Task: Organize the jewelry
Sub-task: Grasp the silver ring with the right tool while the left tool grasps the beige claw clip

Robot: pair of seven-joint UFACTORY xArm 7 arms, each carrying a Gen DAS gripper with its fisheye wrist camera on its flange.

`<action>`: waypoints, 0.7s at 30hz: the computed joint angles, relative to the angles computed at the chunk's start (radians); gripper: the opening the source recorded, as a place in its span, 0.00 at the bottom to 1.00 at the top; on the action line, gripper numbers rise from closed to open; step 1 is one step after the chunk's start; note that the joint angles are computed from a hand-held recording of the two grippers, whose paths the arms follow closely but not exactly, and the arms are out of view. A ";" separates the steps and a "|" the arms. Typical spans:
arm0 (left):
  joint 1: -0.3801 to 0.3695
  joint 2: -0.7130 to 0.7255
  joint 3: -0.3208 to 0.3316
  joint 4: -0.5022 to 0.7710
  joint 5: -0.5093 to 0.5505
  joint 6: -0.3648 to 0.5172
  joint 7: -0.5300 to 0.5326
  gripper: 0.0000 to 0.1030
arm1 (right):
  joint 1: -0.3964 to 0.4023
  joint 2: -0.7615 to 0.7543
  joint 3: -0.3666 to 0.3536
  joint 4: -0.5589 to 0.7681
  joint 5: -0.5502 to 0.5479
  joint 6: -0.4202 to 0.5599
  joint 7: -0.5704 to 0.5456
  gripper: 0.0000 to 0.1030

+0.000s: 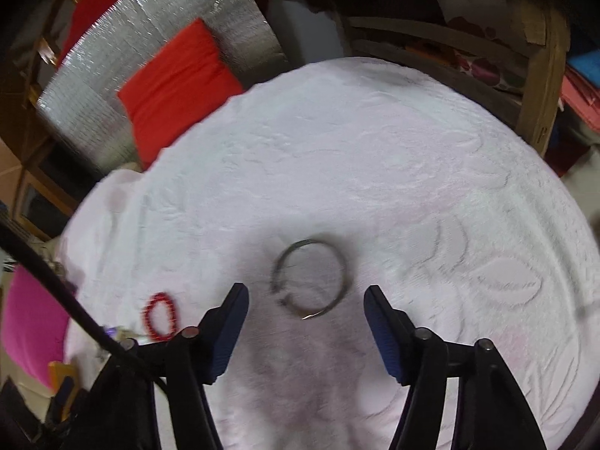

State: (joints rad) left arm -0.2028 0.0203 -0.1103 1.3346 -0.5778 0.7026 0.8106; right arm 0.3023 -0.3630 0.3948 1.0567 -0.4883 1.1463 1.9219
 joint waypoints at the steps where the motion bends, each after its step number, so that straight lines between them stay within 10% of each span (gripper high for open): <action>1: -0.004 0.009 -0.004 0.009 -0.002 0.008 -0.013 1.00 | -0.001 -0.005 -0.007 -0.010 0.005 -0.001 -0.001 0.63; 4: -0.011 0.040 -0.014 0.040 -0.011 0.021 -0.079 0.99 | -0.008 -0.020 -0.017 -0.040 0.008 -0.024 -0.004 0.63; 8: -0.020 0.078 -0.026 0.070 0.037 0.026 -0.165 0.70 | -0.013 -0.002 -0.032 -0.049 0.009 -0.047 -0.058 0.56; 14: -0.023 0.081 -0.041 0.044 0.063 -0.046 -0.163 0.51 | -0.008 0.093 -0.031 0.030 -0.008 0.068 -0.128 0.44; 18: -0.019 0.061 -0.044 0.036 0.032 -0.025 -0.120 0.26 | 0.040 0.201 -0.022 0.152 -0.052 0.252 -0.176 0.09; 21: -0.018 0.046 -0.036 0.028 0.029 -0.016 -0.098 0.25 | 0.079 0.206 -0.047 0.160 -0.061 0.250 -0.183 0.04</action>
State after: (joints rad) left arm -0.2209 0.0663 -0.1466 1.3624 -0.5485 0.6863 0.7128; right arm 0.3818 -0.1572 0.3474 1.2166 -0.5497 1.3963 1.7387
